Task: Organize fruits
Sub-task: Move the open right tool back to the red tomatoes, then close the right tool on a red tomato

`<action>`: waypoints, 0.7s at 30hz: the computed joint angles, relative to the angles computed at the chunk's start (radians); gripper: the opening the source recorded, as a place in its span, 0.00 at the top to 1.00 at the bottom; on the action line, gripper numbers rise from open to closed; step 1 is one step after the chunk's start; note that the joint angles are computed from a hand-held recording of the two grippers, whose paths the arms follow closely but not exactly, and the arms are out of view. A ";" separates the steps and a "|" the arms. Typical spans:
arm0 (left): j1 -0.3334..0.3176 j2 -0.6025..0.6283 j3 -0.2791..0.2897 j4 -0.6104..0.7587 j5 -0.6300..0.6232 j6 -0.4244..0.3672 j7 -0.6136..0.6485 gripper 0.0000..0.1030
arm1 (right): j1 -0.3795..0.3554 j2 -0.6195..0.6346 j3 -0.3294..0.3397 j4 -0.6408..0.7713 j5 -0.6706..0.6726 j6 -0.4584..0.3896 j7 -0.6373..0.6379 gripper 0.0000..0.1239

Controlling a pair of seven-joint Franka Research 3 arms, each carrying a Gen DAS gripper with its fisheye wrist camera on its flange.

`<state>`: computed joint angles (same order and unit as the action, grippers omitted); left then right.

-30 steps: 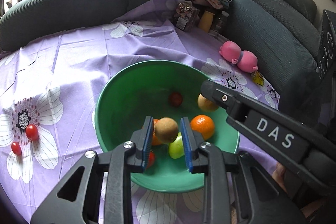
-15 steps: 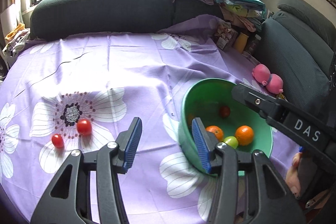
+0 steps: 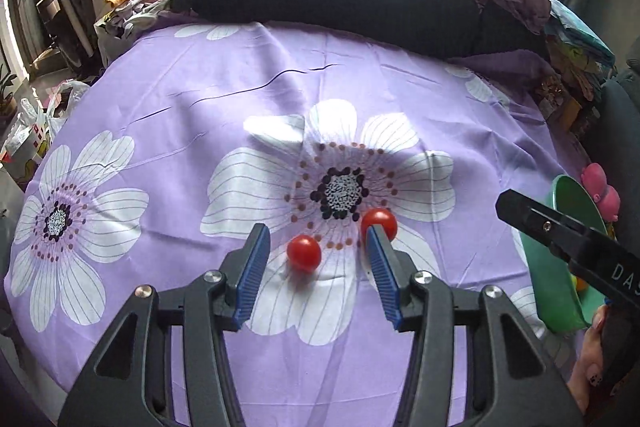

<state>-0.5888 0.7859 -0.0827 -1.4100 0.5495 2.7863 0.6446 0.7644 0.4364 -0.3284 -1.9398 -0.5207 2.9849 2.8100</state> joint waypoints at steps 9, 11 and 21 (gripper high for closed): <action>0.060 0.078 -0.067 0.060 -0.082 0.005 0.136 0.53 | -0.168 0.181 0.226 0.209 0.289 -0.098 -0.297 0.58; 0.073 0.105 -0.090 0.094 -0.121 -0.026 0.177 0.54 | -0.157 0.202 0.217 0.232 0.322 -0.125 -0.315 0.58; 0.078 0.170 -0.110 0.180 -0.218 -0.081 0.266 0.60 | -0.132 0.248 0.191 0.275 0.412 -0.142 -0.384 0.67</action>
